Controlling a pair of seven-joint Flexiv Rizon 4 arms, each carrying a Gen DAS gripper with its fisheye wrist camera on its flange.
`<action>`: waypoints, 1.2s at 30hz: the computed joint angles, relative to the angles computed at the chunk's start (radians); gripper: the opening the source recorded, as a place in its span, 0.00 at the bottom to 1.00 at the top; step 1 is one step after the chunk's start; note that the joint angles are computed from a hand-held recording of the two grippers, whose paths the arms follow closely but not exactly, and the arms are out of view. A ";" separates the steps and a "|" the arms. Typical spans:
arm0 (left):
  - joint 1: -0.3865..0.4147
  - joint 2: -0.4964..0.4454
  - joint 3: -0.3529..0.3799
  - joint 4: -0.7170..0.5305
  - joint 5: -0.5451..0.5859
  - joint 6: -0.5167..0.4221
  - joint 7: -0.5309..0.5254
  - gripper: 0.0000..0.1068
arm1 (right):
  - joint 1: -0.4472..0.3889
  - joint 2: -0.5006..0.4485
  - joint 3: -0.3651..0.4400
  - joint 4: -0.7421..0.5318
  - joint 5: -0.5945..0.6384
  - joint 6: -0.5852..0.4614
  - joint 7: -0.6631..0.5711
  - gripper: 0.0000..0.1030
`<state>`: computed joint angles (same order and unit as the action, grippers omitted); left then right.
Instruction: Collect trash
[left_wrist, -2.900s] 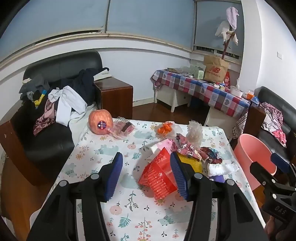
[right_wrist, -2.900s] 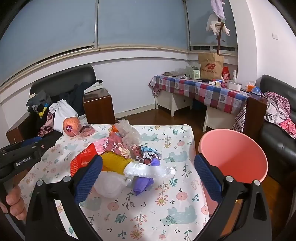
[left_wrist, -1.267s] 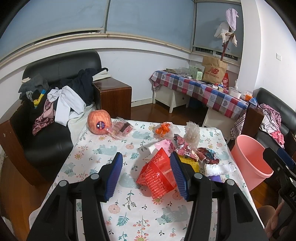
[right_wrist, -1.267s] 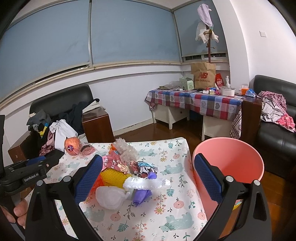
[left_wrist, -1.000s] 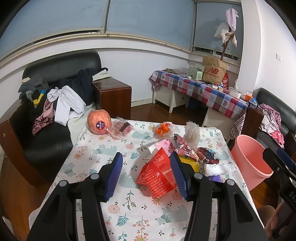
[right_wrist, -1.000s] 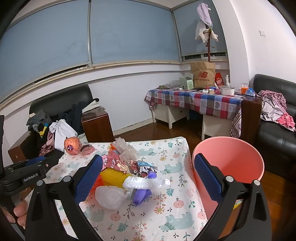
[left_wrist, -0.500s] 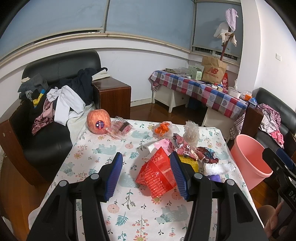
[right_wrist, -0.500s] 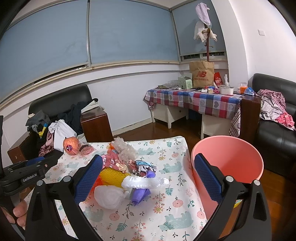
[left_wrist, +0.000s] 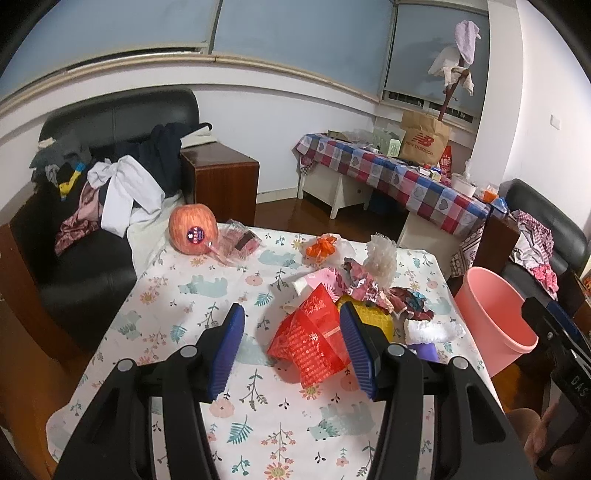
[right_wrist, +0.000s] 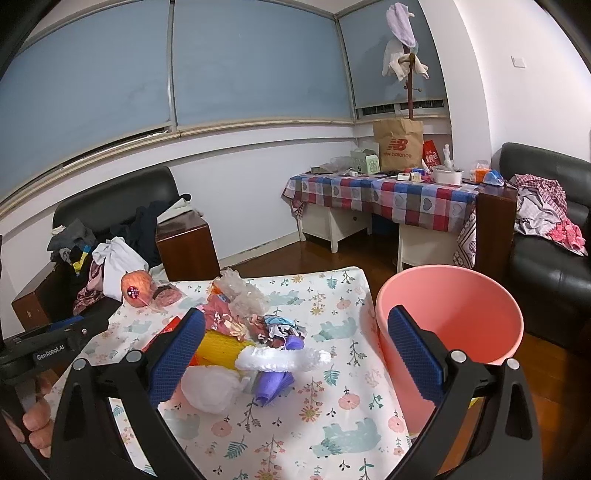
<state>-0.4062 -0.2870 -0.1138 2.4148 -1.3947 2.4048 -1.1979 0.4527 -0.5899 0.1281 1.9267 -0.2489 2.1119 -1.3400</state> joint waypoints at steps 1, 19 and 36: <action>0.005 0.005 0.003 0.011 0.019 -0.012 -0.015 0.50 | 0.002 -0.001 -0.002 -0.001 0.003 -0.001 -0.001 0.97; 0.057 0.008 0.090 0.090 0.321 -0.211 -0.164 0.51 | -0.135 -0.066 0.092 -0.030 -0.167 -0.083 0.094 0.97; 0.076 -0.053 0.165 0.016 0.400 -0.344 -0.209 0.51 | -0.358 -0.161 0.298 -0.080 -0.489 -0.162 0.207 0.94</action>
<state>-0.3303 -0.3396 0.0515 2.4309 -0.9942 2.0605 -1.4065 0.0943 -0.7509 0.4259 1.8469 -0.7376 1.9495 -1.1331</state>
